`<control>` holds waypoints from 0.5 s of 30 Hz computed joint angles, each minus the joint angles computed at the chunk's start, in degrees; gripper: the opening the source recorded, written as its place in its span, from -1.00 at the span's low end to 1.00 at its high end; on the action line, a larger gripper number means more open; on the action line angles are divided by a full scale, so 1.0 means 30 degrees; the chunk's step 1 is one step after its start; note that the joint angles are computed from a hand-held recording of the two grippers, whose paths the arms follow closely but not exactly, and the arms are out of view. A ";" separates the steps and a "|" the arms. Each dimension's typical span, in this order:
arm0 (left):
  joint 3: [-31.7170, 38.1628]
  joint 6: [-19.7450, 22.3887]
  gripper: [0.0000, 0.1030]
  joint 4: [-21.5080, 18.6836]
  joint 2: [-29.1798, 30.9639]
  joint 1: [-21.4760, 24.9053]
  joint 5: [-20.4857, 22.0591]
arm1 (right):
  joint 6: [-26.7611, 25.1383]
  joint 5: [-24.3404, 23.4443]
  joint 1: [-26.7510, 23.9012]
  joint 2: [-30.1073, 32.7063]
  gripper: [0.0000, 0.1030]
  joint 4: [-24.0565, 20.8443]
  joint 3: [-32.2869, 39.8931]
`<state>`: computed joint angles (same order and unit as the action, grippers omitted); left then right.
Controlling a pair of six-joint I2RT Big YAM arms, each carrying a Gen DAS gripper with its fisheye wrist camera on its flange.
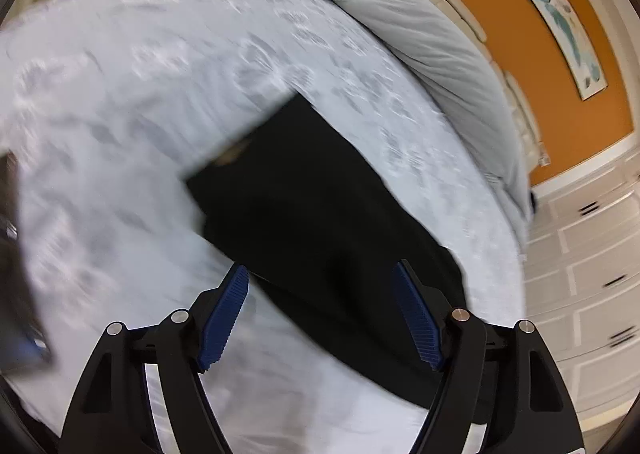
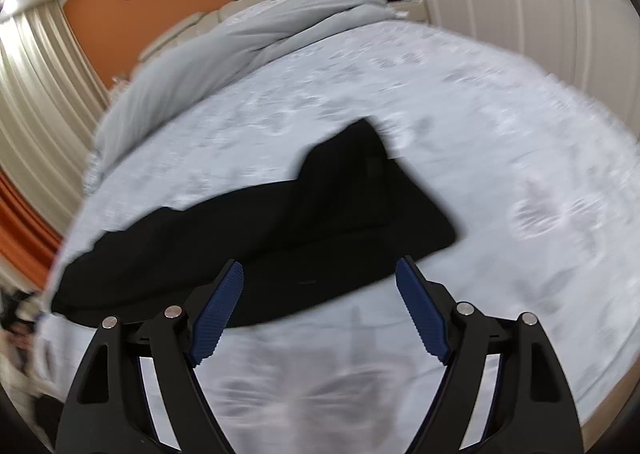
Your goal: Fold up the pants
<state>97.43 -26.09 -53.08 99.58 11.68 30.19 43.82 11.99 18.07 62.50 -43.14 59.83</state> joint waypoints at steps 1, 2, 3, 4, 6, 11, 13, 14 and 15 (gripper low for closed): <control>-0.0200 -0.0693 0.58 0.0299 -0.0057 -0.0181 0.0329 | 0.0437 -0.0480 0.0129 0.0522 0.68 0.0153 0.0472; -0.0283 -0.1787 0.63 0.0766 0.0127 -0.0434 0.0761 | 0.0986 -0.0778 0.0201 0.1073 0.69 0.0461 0.0858; -0.0351 -0.2420 0.63 0.1036 0.0303 -0.0551 0.0915 | 0.1393 -0.0976 0.0152 0.1416 0.69 0.0833 0.0979; -0.0319 -0.3145 0.63 0.1313 0.0611 -0.0670 0.1083 | 0.1889 -0.1243 0.0128 0.1756 0.69 0.1391 0.1015; -0.0468 -0.4342 0.57 0.2125 0.1129 -0.0812 0.1797 | 0.2988 -0.1465 -0.0247 0.2991 0.69 0.1769 0.1495; -0.0743 -0.6290 -0.68 0.3697 0.1972 -0.0784 0.3573 | 0.4816 -0.2043 -0.1348 0.4953 0.34 0.2750 0.2218; -0.0008 -0.5527 -0.90 0.3216 0.2340 -0.0883 0.3263 | 0.4610 -0.1979 -0.1556 0.5375 -0.39 0.3409 0.2388; 0.0231 -0.5266 -0.92 0.3282 0.2387 -0.0944 0.3096 | 0.4093 -0.1393 -0.1573 0.5889 -0.87 0.2776 0.3005; 0.0466 -0.5037 -0.93 0.3488 0.2428 -0.0980 0.3038 | 0.3814 -0.1057 -0.1549 0.6138 -0.86 0.2595 0.3320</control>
